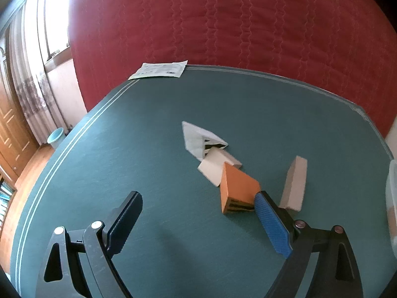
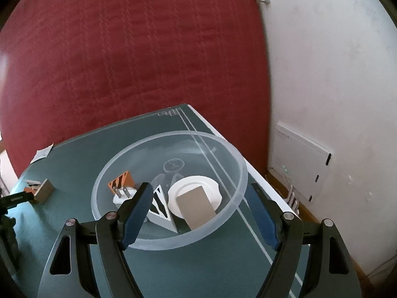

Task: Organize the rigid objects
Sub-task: 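Withdraw both grippers from the bowl back toward the remaining blocks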

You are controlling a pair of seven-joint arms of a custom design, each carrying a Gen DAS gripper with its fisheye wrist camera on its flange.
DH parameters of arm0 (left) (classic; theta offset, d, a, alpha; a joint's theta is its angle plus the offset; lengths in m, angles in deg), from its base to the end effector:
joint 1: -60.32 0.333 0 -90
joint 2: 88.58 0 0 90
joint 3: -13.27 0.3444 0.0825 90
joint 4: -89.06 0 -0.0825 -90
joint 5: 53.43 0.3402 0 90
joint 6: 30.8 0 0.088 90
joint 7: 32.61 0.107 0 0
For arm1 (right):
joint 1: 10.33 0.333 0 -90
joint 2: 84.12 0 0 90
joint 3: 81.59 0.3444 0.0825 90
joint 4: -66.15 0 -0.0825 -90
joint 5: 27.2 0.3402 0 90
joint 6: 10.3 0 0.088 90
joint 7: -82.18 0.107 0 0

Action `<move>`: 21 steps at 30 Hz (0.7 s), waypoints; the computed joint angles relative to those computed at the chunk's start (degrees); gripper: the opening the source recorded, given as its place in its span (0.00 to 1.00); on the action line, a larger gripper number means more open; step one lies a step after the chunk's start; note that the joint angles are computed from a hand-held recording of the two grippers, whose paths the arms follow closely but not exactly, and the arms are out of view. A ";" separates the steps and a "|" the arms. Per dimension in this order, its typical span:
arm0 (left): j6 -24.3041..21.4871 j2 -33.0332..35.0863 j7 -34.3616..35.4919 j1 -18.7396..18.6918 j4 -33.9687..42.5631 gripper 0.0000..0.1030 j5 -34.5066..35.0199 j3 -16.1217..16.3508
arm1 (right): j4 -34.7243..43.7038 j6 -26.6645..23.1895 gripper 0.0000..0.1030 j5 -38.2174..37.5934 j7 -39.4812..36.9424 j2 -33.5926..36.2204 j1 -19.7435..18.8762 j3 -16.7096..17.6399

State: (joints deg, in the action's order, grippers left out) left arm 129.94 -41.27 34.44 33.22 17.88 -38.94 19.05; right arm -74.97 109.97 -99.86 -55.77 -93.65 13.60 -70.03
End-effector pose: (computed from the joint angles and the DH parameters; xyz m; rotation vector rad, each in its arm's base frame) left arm 0.7139 -0.3237 0.3957 -1.5674 1.9969 -0.7822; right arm 0.3686 0.2088 0.4253 -0.8209 2.2233 -1.1997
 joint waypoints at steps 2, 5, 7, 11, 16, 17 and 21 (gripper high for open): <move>0.13 -0.31 0.14 0.49 -0.54 0.92 -0.21 -0.17 | 0.49 0.28 0.76 0.36 -0.30 0.42 0.20 0.11; 0.26 -0.83 -0.21 0.80 -1.38 0.92 -0.29 0.18 | 1.44 1.92 0.76 -0.15 -1.22 1.21 0.65 0.23; 0.47 -1.37 -1.20 0.46 -2.33 0.93 0.20 1.28 | 2.09 2.91 0.76 -0.92 -1.59 1.75 0.95 0.30; -0.32 -2.10 -4.70 -0.89 -3.71 0.93 2.50 4.52 | 2.60 6.84 0.76 -2.68 -0.50 1.92 1.07 -0.13; -1.47 -2.38 -6.50 0.52 -3.64 0.93 2.99 3.07 | 3.48 9.73 0.76 -4.13 0.45 3.04 1.15 -0.17; -1.05 -2.58 -6.74 0.38 -3.99 0.93 3.50 3.12 | 3.62 10.22 0.76 -4.35 0.54 3.36 1.17 -0.24; 0.46 -3.08 -4.87 2.16 -4.57 0.93 2.11 -0.08 | 4.26 12.37 0.76 -4.84 0.42 4.79 1.35 -0.60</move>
